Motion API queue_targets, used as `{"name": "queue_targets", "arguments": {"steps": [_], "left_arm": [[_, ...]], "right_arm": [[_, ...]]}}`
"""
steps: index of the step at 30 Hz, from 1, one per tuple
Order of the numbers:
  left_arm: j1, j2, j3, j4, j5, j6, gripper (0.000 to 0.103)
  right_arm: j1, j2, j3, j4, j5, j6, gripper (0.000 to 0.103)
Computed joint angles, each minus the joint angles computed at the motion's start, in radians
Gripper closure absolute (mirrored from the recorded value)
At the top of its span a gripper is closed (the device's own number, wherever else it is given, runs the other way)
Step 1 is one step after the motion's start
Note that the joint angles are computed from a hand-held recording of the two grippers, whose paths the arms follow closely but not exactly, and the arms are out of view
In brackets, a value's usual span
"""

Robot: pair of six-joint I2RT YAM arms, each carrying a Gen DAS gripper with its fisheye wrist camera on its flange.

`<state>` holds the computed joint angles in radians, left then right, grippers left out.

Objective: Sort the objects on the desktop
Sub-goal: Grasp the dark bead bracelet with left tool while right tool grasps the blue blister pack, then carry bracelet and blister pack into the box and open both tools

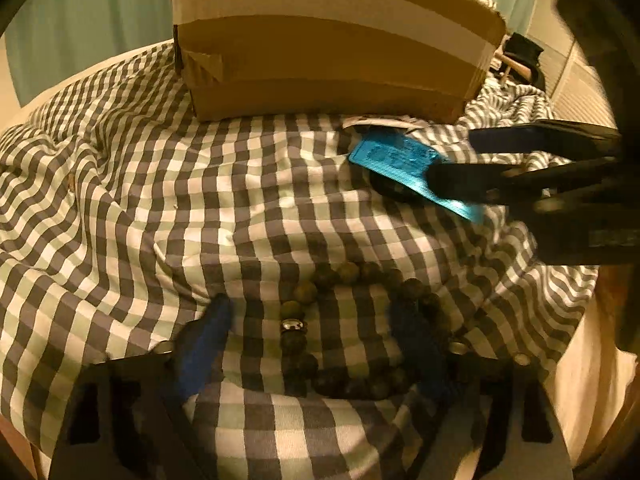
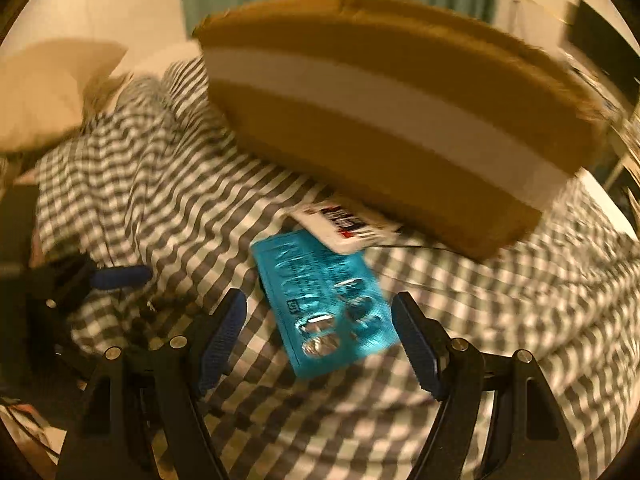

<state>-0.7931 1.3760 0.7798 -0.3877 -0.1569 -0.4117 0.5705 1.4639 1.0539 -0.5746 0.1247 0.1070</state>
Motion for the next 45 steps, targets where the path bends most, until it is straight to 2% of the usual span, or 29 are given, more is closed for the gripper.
{"name": "queue_targets", "arguments": {"steps": [1, 4, 6, 8, 13, 14, 15, 18, 23, 24, 27, 31, 34, 45], "left_arm": [[0.004, -0.008, -0.005, 0.003, 0.011, 0.001, 0.035], [0.059, 0.003, -0.002, 0.025, 0.057, 0.033, 0.055], [0.087, 0.003, -0.002, 0.039, 0.092, 0.039, 0.074], [0.106, -0.014, -0.017, 0.054, 0.13, 0.041, 0.078], [0.103, -0.01, -0.015, 0.049, 0.152, 0.057, 0.078], [0.102, -0.007, -0.014, 0.046, 0.15, 0.062, 0.078], [0.1, -0.004, -0.015, 0.047, 0.15, 0.065, 0.078], [0.072, 0.001, -0.029, 0.074, 0.139, 0.046, 0.078], [0.073, -0.005, -0.053, 0.112, 0.141, 0.058, 0.08], [0.069, -0.011, -0.058, 0.114, 0.13, 0.055, 0.086], [0.07, -0.054, -0.083, 0.107, 0.116, 0.047, 0.09], [0.038, -0.105, -0.099, 0.108, 0.063, 0.046, 0.091], [-0.01, -0.152, -0.104, 0.116, -0.018, 0.053, 0.091], [-0.033, -0.238, -0.047, 0.094, -0.093, 0.052, 0.091]], "right_arm": [[-0.003, 0.01, 0.0, 0.013, 0.002, -0.007, 0.027], [-0.019, 0.032, -0.004, 0.048, 0.008, -0.018, 0.021], [-0.036, 0.051, -0.001, 0.052, -0.013, -0.018, 0.02], [-0.048, 0.065, -0.004, 0.053, -0.049, -0.005, 0.02], [-0.031, 0.072, -0.022, 0.06, -0.041, -0.009, 0.02], [-0.036, 0.066, -0.026, 0.062, -0.052, -0.002, 0.021], [-0.043, 0.055, -0.031, 0.061, -0.065, 0.013, 0.03], [-0.07, 0.018, -0.051, 0.054, -0.119, 0.057, 0.032], [-0.044, -0.042, -0.072, 0.002, -0.11, 0.105, 0.032], [-0.035, -0.054, -0.069, -0.018, -0.105, 0.115, 0.033], [-0.013, -0.094, -0.062, -0.063, -0.07, 0.124, 0.033], [0.016, -0.128, -0.051, -0.078, -0.031, 0.123, 0.033], [0.024, -0.164, -0.05, -0.082, -0.021, 0.132, 0.033], [-0.036, -0.273, -0.044, -0.08, -0.038, 0.161, 0.033]]}}
